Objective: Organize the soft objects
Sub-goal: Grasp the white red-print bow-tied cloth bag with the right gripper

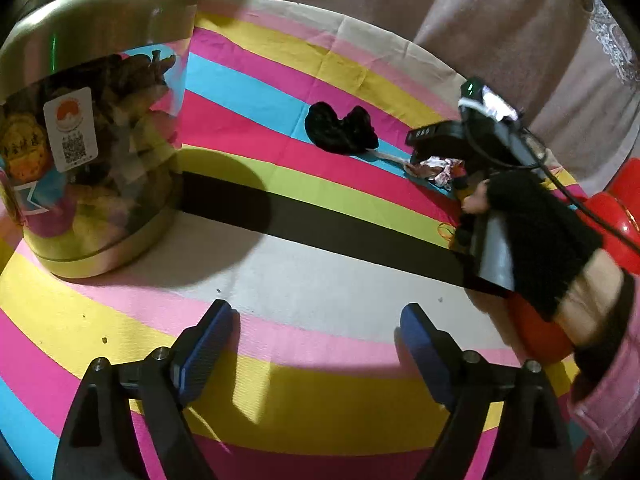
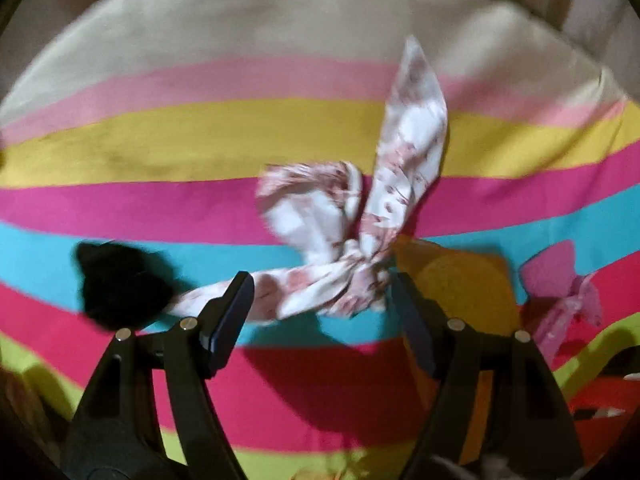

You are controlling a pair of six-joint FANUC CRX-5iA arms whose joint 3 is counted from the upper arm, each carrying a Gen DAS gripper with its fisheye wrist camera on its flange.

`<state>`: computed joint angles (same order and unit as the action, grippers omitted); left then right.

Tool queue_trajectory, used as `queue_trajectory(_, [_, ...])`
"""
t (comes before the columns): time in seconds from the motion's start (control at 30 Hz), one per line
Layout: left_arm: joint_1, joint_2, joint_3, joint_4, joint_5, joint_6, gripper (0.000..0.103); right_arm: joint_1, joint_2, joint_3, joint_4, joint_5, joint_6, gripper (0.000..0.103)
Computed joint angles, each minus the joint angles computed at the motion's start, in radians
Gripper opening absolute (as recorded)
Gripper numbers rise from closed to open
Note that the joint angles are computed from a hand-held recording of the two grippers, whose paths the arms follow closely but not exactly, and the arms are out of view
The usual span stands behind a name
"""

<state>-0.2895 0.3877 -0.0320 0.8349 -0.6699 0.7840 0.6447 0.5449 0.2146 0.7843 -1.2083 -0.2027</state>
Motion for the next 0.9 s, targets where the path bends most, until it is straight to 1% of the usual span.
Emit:
queue_trajectory(0.03, [0.001,-0.003,-0.003,0.002,-0.001,-0.002,0.088,-0.009,0.002,-0.007,0.003,0.009,-0.006,0.075])
queue_trajectory(0.1, [0.001,-0.005,-0.006,0.003,-0.001,-0.004,0.088,-0.012,0.031,0.019,0.028,-0.024,0.024,0.075])
queue_trajectory(0.13, [0.001,-0.007,-0.009,0.004,-0.001,-0.004,0.088,-0.013,0.033,0.013,0.047,-0.012,0.032,0.076])
queue_trajectory(0.17, [0.000,-0.004,-0.005,0.005,0.000,-0.003,0.088,-0.012,0.036,0.014,0.059,-0.007,0.061,0.073])
queue_trajectory(0.2, [-0.001,-0.002,-0.003,0.003,0.000,-0.001,0.088,-0.008,0.031,0.005,0.074,0.007,0.078,0.041])
queue_trajectory(0.23, [-0.001,-0.002,-0.002,0.002,0.000,0.000,0.088,-0.001,0.023,0.000,0.074,0.017,0.094,0.018])
queue_trajectory(0.33, [-0.001,-0.003,-0.004,0.005,0.000,-0.002,0.088,0.059,-0.048,-0.114,0.186,0.059,-0.010,0.019])
queue_trajectory(0.37, [-0.001,-0.003,-0.004,0.005,0.000,-0.002,0.088,0.089,-0.075,-0.155,0.220,0.079,-0.026,0.019])
queue_trajectory(0.43, [-0.001,-0.002,-0.003,0.004,0.000,-0.001,0.088,0.158,-0.107,-0.209,0.270,0.079,-0.012,0.019])
queue_trajectory(0.53, [-0.001,-0.002,-0.002,0.001,0.000,0.000,0.088,0.297,-0.173,-0.320,0.310,0.054,0.002,0.019])
queue_trajectory(0.57, [-0.001,0.000,0.002,-0.002,-0.001,0.003,0.088,0.340,-0.189,-0.349,0.314,0.027,0.006,0.019])
queue_trajectory(0.7, [-0.002,0.002,0.006,-0.007,-0.001,0.008,0.088,0.498,-0.289,-0.516,0.295,-0.028,-0.016,0.019])
queue_trajectory(0.73, [-0.002,0.001,0.005,-0.006,-0.001,0.008,0.088,0.516,-0.331,-0.567,0.288,0.011,-0.045,0.020])
queue_trajectory(0.77, [-0.003,0.001,0.006,-0.008,-0.001,0.010,0.088,0.530,-0.389,-0.633,0.282,0.085,-0.091,0.021])
queue_trajectory(0.8, [-0.003,0.001,0.007,-0.012,0.000,0.013,0.088,0.541,-0.428,-0.677,0.268,0.129,-0.123,0.022])
queue_trajectory(0.87, [-0.003,0.001,0.007,-0.014,0.000,0.015,0.088,0.543,-0.476,-0.749,0.275,0.178,-0.161,0.025])
queue_trajectory(0.9, [-0.004,0.002,0.009,-0.017,-0.001,0.017,0.088,0.561,-0.479,-0.756,0.257,0.177,-0.173,0.032])
